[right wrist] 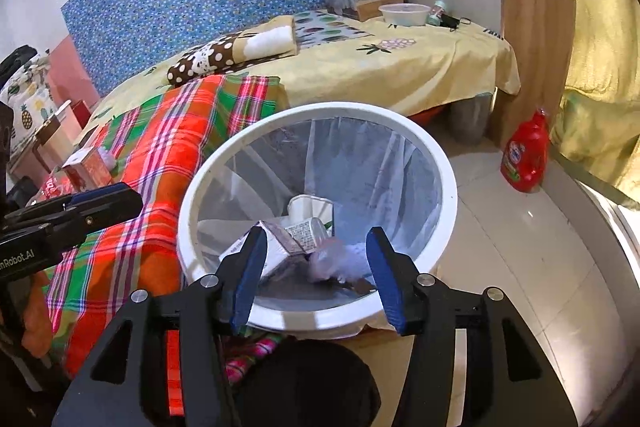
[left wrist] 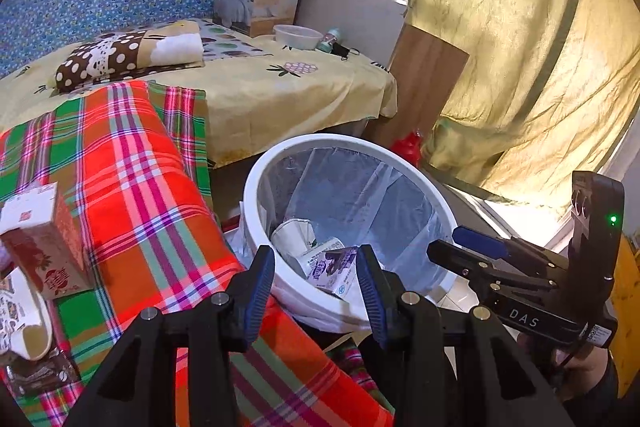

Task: Collect trash
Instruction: 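Open both tools to drop the carton and plastic cup into the bin, then move both tools back over the bed toward the paper cup and pink carton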

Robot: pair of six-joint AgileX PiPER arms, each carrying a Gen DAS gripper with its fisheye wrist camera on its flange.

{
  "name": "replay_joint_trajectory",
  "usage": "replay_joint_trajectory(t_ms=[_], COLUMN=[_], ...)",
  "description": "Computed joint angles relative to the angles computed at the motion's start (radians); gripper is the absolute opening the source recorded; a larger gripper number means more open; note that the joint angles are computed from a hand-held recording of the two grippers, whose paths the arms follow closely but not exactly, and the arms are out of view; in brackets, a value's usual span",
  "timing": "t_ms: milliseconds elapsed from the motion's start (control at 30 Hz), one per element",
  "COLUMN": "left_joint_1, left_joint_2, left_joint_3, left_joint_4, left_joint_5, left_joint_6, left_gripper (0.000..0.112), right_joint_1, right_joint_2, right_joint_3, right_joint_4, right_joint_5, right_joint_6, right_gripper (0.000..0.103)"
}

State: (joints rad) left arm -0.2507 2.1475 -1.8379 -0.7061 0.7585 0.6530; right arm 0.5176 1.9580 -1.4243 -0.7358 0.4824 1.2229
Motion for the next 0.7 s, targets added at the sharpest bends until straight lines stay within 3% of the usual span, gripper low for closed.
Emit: replay_joint_trajectory(t_ms=[533,700], left_joint_1=[0.072,0.092], left_joint_2=[-0.174,-0.238], left_joint_3=[0.256,0.348], left_joint_4=[-0.082,-0.079], left_joint_5=[-0.102,-0.166], left_joint_6=[0.097,0.109], left_gripper=[0.042,0.042], right_joint_1=[0.083,0.111], right_joint_2=[0.0,0.009], right_joint_3=[-0.043,-0.065], right_joint_4=[-0.028,-0.025], right_joint_5=[0.01,0.009], right_joint_6=[-0.005,-0.014], right_gripper=[0.054,0.054])
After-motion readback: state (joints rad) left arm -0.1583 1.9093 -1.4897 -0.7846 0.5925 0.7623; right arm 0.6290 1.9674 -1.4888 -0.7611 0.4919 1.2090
